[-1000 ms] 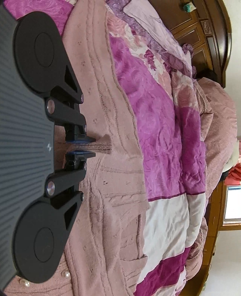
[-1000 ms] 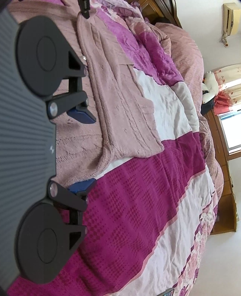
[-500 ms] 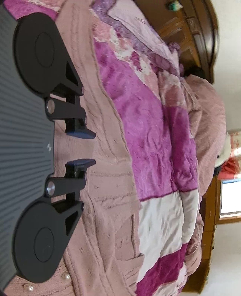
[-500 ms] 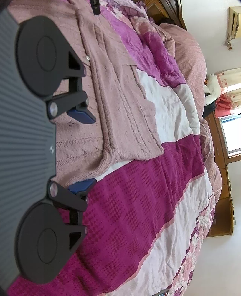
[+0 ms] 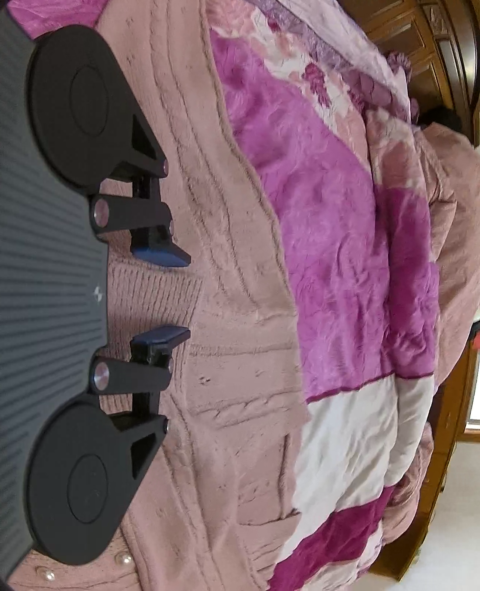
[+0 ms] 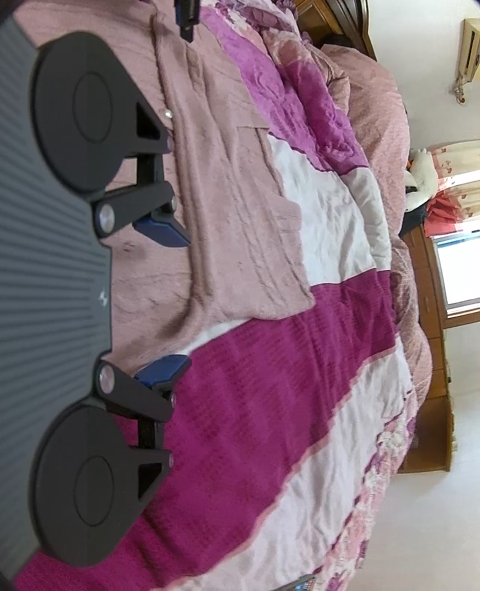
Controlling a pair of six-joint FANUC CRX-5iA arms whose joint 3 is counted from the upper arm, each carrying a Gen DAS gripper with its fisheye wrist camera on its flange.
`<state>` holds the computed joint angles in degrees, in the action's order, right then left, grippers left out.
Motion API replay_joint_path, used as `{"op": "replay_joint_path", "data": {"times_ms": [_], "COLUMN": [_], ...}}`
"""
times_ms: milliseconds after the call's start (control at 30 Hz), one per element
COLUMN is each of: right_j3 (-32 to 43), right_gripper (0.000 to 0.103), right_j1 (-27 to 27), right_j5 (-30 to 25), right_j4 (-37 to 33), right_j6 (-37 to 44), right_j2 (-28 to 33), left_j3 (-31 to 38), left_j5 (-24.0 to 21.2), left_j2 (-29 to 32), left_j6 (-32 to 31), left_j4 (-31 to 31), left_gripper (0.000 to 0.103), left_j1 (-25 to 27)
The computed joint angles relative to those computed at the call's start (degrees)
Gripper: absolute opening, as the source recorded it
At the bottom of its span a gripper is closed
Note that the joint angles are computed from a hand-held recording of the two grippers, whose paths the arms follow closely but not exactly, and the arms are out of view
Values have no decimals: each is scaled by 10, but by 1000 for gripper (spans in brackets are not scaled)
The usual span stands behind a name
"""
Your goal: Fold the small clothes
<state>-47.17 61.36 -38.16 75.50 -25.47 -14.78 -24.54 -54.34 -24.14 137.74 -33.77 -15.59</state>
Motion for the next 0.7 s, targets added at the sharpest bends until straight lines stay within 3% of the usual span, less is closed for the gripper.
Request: {"op": "replay_joint_path", "data": {"times_ms": [300, 400, 433, 467, 500, 533, 600, 700], "right_j3": [16, 24, 29, 32, 33, 31, 26, 21], "right_gripper": [67, 67, 68, 68, 68, 68, 68, 68], "right_j1": [-88, -103, -99, -94, -93, -96, -101, -107], "right_j5": [99, 127, 124, 118, 115, 114, 116, 120], "right_j4": [121, 129, 116, 106, 108, 119, 142, 157], "right_j6": [-34, -32, -20, -10, -9, -14, -22, -29], "right_j2": [36, 56, 66, 73, 78, 80, 80, 78], "left_j3": [-54, -67, -67, -73, -83, -87, -67, -29], "left_j5": [87, 103, 104, 116, 129, 139, 129, 99], "left_j2": [-24, -34, -36, -42, -49, -54, -48, -38], "left_j6": [-124, -162, -158, -171, -195, -197, -149, -21], "left_j4": [124, 151, 140, 143, 163, 168, 110, -8], "left_gripper": [45, 44, 40, 19, 9, 9, 9, 9], "left_j1": [97, 110, 103, 102, 110, 109, 73, 13]}}
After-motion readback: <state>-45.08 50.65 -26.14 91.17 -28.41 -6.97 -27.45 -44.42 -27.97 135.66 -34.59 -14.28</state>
